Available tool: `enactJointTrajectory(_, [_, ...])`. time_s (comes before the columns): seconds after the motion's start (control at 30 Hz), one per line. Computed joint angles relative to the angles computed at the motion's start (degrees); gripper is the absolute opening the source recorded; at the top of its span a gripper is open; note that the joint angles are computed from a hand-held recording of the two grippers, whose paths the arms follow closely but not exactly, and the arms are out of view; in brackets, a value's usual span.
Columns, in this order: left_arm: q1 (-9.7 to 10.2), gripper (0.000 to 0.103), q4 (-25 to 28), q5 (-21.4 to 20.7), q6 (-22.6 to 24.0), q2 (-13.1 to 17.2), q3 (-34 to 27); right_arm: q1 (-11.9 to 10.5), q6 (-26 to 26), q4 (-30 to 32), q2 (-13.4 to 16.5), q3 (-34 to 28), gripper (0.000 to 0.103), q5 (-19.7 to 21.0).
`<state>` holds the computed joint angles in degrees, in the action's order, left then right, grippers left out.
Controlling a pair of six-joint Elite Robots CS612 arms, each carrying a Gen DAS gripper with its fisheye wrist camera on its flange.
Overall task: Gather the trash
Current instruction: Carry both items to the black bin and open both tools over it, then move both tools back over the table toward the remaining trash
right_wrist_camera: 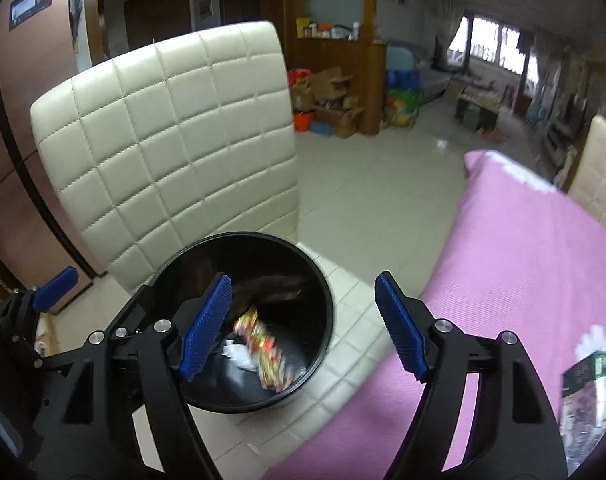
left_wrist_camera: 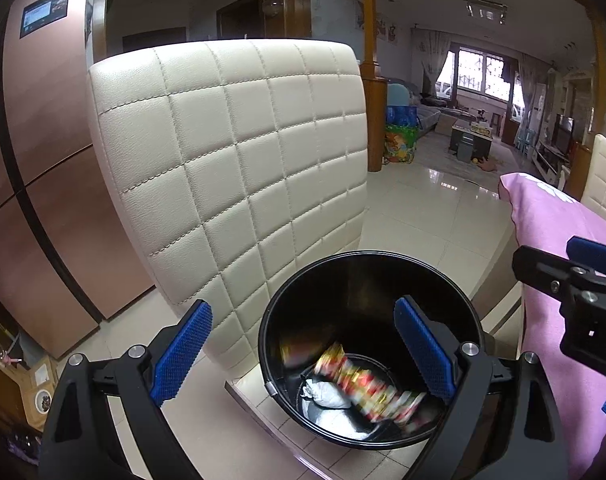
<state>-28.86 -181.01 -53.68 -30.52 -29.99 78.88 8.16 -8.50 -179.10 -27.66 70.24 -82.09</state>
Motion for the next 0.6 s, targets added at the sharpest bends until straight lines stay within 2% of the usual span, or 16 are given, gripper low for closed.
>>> enactJointTrajectory(0.1, [-0.21,0.090,-0.30,-0.65,0.23,-0.20,0.05,0.06,0.14,-1.97,-0.94,1.78,0.074,-2.57])
enactJointTrajectory(0.33, [-1.56,0.090,-3.20,-1.66,2.95,-0.92,0.65,-1.00,1.64,-6.67,-4.09,7.38,0.076,-3.94])
enactJointTrajectory(0.43, [-2.24,0.090,-4.71,-2.74,4.25,-1.41,1.18,-1.47,1.72,-9.43,-5.64,10.15,0.076,-5.12])
enactJointTrajectory(0.6, [-3.64,0.090,-7.47,-5.45,7.17,-2.29,2.15,-3.15,4.10,-13.47,-9.14,15.94,0.077,-4.91])
